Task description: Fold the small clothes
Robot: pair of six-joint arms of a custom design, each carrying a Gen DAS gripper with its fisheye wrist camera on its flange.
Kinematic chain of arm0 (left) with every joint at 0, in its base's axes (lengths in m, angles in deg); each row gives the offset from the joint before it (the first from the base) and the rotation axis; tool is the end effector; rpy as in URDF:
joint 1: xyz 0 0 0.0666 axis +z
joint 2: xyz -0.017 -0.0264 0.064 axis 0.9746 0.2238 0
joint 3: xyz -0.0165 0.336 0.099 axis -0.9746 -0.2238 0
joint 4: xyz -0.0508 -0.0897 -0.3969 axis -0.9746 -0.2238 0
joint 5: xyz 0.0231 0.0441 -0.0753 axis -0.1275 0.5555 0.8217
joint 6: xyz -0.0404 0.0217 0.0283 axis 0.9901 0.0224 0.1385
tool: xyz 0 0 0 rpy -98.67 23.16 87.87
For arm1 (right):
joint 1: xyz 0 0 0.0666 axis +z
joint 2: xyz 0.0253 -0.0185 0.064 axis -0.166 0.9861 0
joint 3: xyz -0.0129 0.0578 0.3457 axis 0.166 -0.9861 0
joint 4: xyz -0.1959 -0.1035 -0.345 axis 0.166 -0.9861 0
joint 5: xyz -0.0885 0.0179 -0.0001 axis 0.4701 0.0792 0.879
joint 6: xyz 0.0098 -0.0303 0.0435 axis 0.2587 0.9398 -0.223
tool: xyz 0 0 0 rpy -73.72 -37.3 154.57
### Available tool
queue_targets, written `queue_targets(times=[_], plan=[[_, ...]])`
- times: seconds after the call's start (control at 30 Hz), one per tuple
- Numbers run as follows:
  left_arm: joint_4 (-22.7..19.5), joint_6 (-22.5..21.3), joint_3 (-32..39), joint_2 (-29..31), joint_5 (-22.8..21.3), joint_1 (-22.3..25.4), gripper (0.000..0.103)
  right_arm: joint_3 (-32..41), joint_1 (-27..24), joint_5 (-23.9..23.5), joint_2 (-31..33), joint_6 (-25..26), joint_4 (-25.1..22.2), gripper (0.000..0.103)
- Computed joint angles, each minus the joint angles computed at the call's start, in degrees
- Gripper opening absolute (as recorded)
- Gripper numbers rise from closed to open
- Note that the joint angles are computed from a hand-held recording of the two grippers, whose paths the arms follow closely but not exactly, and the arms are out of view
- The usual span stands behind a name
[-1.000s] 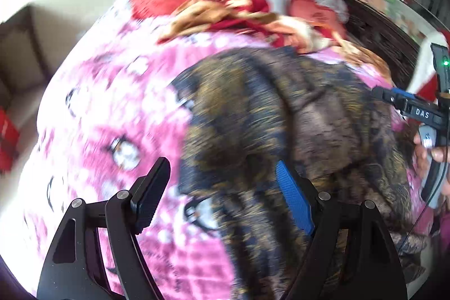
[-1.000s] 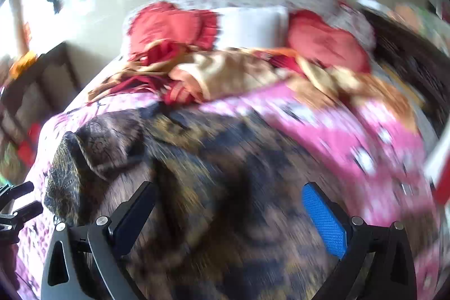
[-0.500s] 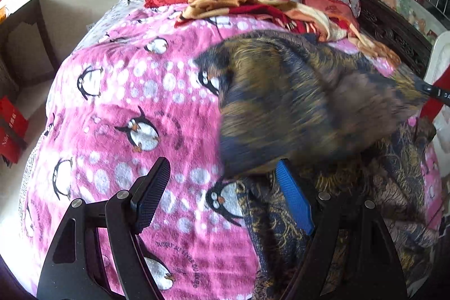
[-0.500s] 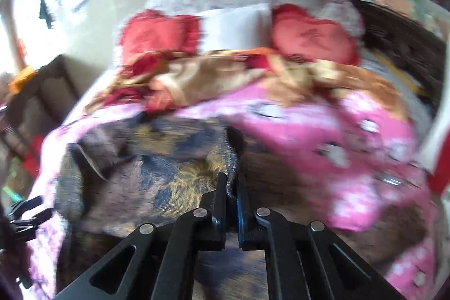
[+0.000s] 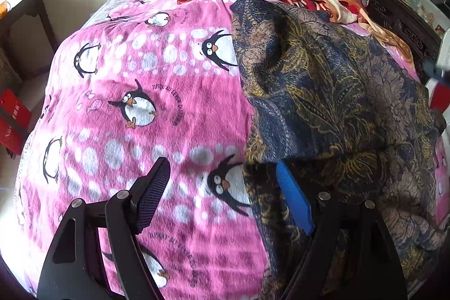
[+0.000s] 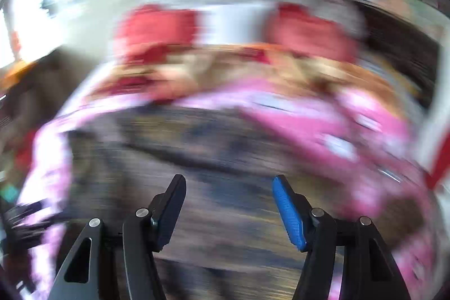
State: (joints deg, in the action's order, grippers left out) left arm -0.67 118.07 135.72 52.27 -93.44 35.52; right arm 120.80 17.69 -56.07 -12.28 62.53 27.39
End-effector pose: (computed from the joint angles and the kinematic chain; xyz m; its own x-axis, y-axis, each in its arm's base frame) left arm 0.2689 -0.2247 0.3876 -0.8483 -0.0432 -0.5277 -0.0012 0.9968 -0.0798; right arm 0.3701 0.1858 0.4682 -0.7385 -0.0975 -0.6671 -0.2128 0.9726 0.0935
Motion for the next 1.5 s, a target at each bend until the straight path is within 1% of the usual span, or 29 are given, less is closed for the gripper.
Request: queue_targets(times=[0.03,0.1,0.13,0.2,0.23,0.3,0.33,0.37,0.4,0.43,0.53,0.6,0.67,0.7,0.73,0.77,0.8,0.83,0.87,0.9,0.93,1.0,1.1,1.17,1.2,1.27,1.37,1.43,1.5], plan=[[-0.10,0.34,0.07,0.36,-0.15,0.11,0.078,3.09,2.60,-3.70,3.37,1.65,1.58,0.062],[-0.14,1.44,0.06,0.84,-0.16,0.50,0.078,7.79,6.17,-8.09,8.85,3.19,3.29,0.062],[0.12,1.91,-0.15,0.85,0.12,0.72,0.078,11.57,8.18,-10.53,13.10,4.46,3.93,0.062],[1.10,2.27,-0.93,0.34,0.93,1.26,0.078,16.71,11.75,-10.32,19.00,6.74,4.37,0.062],[1.68,2.17,-1.22,0.12,1.28,1.52,0.078,20.50,13.22,-9.99,23.05,9.15,4.10,0.062],[2.69,2.08,-1.87,-0.49,1.82,1.84,0.078,25.91,14.53,-10.82,28.81,12.49,2.29,0.062],[3.09,1.91,-2.18,-0.75,2.09,2.00,0.078,29.28,14.98,-11.23,32.23,14.17,-0.11,0.053],[3.68,1.47,-2.55,-1.05,2.50,2.25,0.078,31.82,14.94,-11.64,34.84,15.47,-1.72,0.019],[4.17,1.03,-2.95,-1.48,2.87,2.49,0.078,34.92,15.34,-10.60,37.53,16.68,-3.81,0.004],[4.73,0.64,-3.40,-1.99,3.06,2.67,0.078,36.48,15.51,-8.98,39.05,16.79,-4.38,0.004],[6.56,-0.30,-4.99,-3.84,4.65,3.65,0.078,38.18,15.44,-13.34,40.89,12.44,-1.39,0.004],[6.28,-0.37,-5.12,-4.47,4.84,3.88,0.078,39.01,15.91,-12.85,42.26,10.77,-0.53,0.004],[4.97,-0.14,-4.44,-4.80,3.74,3.58,0.078,39.04,16.12,-12.05,43.10,9.91,0.66,0.005],[4.66,-0.03,-4.03,-4.90,3.16,3.35,0.078,37.94,16.11,-12.57,42.29,9.20,1.62,0.006],[4.45,-0.10,-3.68,-5.28,2.29,3.05,0.078,37.66,15.79,-13.80,41.64,8.33,1.36,0.013],[4.27,-0.35,-3.22,-5.54,1.16,2.64,0.078,37.28,15.34,-14.79,40.73,7.51,0.33,0.030],[4.03,-0.55,-2.78,-5.57,0.24,2.32,0.078,34.85,15.03,-15.06,38.34,6.95,0.49,0.041],[3.82,-0.86,-2.07,-5.36,-0.59,2.04,0.078,30.02,14.74,-14.49,34.04,6.46,2.51,0.056],[4.07,-1.22,-1.40,-5.04,-0.90,1.88,0.078,26.17,14.54,-13.57,30.52,6.31,4.18,0.059],[4.34,-1.22,-0.92,-4.68,-1.00,1.64,0.078,20.64,14.38,-11.56,25.56,6.43,6.34,0.059],[4.80,-1.24,-0.27,-3.93,-0.84,1.68,0.078,17.99,14.22,-10.41,23.01,6.68,6.76,0.059],[5.47,-1.14,1.05,-1.90,-0.24,1.74,0.078,11.88,14.07,-5.88,17.63,6.68,5.70,0.059],[5.16,-1.44,3.46,2.66,-0.36,1.20,0.078,4.87,12.89,0.35,12.81,5.01,4.11,0.059],[4.58,-1.39,4.20,5.29,-0.31,1.00,0.078,2.96,11.17,2.26,12.90,2.83,2.64,0.059],[3.60,-1.22,4.84,6.88,-0.03,1.07,0.078,1.98,10.18,2.29,13.05,1.92,2.33,0.059],[2.02,-0.92,5.49,8.72,1.38,1.39,0.078,0.44,8.28,-0.57,12.77,0.92,2.83,0.059],[1.98,-0.98,5.30,8.45,0.56,1.15,0.078,-0.51,7.07,-3.29,9.54,0.71,3.62,0.059],[0.65,-0.58,6.06,8.35,0.16,0.98,0.078,-1.92,6.28,-1.42,5.99,1.22,4.27,0.060],[0.91,-0.02,6.12,7.05,-0.85,0.53,0.078,-3.57,4.96,3.19,2.40,1.18,3.66,0.065]])
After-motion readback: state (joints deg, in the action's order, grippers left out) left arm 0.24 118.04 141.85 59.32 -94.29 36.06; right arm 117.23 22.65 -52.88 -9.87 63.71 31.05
